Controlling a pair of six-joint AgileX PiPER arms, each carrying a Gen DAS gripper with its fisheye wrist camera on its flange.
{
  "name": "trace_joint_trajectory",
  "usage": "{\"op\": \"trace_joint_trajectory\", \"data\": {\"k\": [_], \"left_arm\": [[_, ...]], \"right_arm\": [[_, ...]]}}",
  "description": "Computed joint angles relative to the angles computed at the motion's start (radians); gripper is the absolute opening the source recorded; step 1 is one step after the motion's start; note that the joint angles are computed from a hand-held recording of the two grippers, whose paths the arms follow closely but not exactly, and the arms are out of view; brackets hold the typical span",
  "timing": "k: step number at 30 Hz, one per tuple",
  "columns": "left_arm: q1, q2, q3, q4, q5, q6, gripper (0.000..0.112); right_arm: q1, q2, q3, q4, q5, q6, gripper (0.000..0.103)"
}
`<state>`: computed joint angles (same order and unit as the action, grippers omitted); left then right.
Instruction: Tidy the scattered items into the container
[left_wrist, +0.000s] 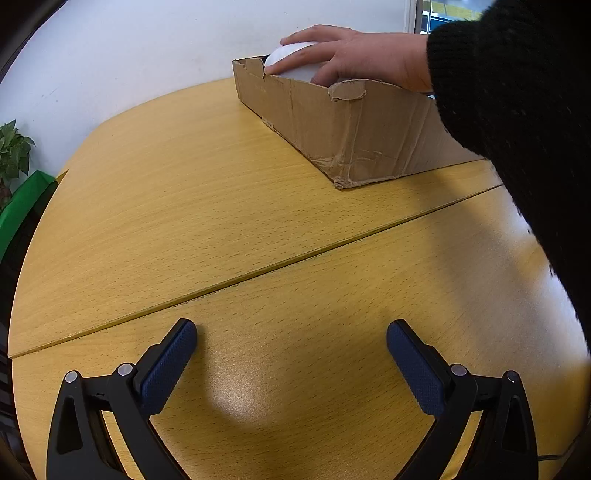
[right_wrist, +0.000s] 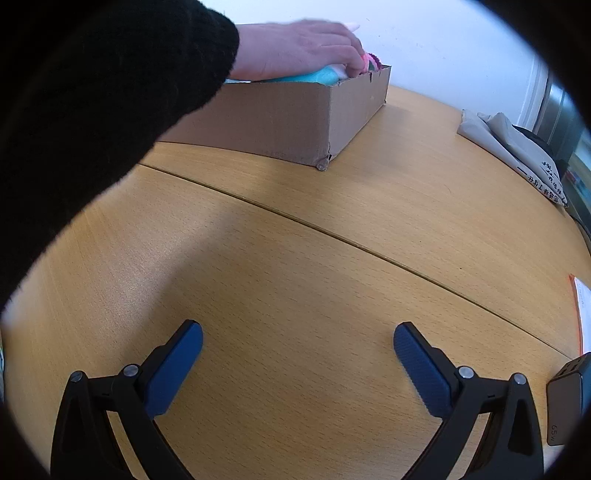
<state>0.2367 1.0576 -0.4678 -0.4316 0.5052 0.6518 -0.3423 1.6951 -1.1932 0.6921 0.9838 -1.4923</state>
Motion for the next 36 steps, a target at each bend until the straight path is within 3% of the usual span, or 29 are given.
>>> {"op": "trace_joint_trajectory", "data": {"k": [36], "left_arm": [[0.041, -0.032, -0.010, -0.007, 0.054, 0.031, 0.103]], "right_arm": [[0.003, 0.011, -0.013, -0.001, 0.002, 0.005, 0.103]]}}
